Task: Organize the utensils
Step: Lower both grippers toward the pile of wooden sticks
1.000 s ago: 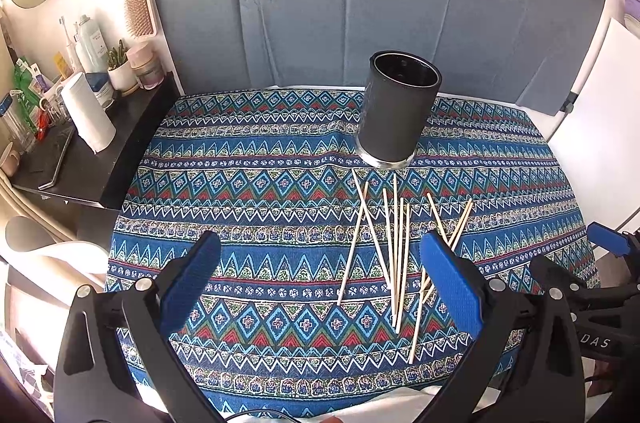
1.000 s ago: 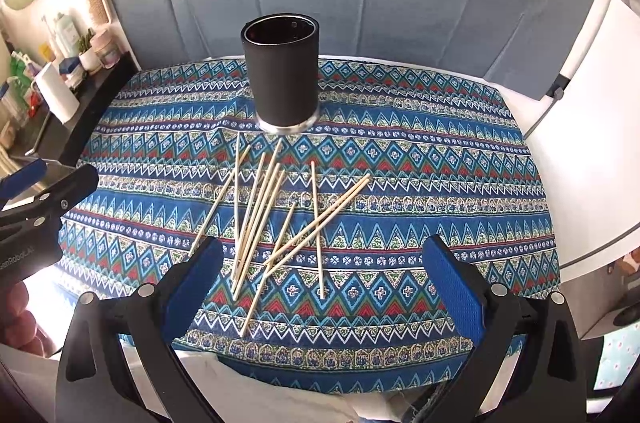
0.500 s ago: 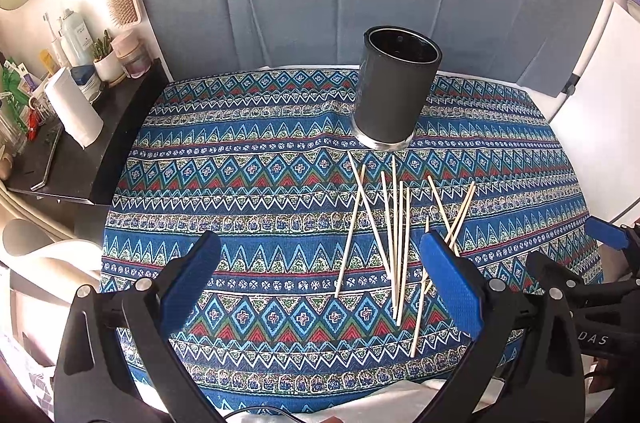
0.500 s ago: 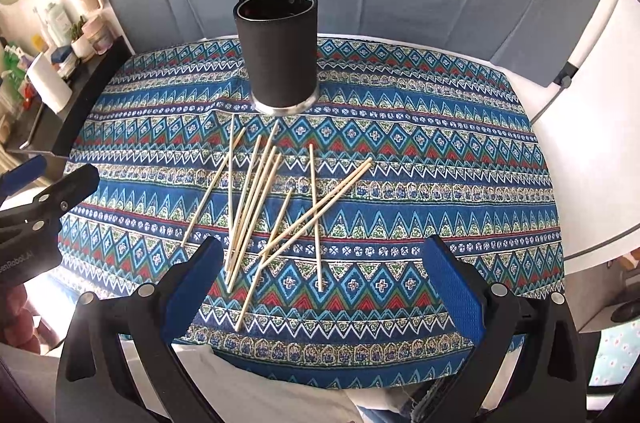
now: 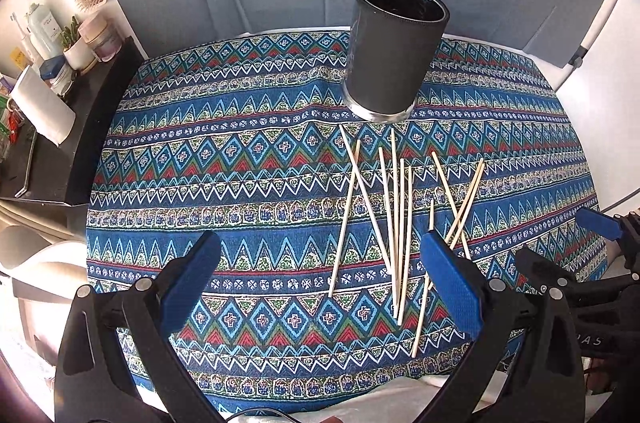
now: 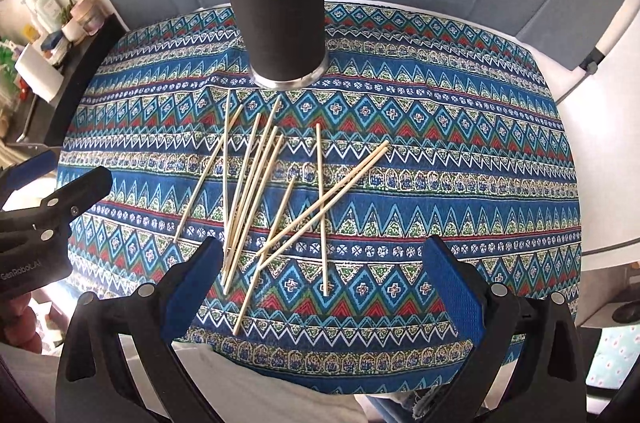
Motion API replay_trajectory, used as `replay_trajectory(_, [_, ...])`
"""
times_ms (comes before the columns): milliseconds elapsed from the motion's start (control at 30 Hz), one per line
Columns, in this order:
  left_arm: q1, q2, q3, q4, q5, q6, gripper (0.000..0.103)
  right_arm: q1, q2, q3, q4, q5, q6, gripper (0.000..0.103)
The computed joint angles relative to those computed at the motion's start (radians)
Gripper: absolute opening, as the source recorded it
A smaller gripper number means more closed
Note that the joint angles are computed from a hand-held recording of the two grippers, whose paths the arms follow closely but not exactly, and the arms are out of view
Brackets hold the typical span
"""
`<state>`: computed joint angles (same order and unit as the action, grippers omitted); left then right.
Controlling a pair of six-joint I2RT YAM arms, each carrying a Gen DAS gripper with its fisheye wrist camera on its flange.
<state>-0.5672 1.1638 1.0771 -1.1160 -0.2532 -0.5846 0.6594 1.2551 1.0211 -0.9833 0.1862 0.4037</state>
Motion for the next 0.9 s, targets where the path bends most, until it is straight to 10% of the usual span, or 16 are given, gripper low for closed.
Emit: replay_trajectory(900, [0.184, 0.322, -0.109, 0.215, 0.151, 0.204, 0.097, -0.159, 0.226, -0.138, 0.259, -0.086, -0.223, 0.094])
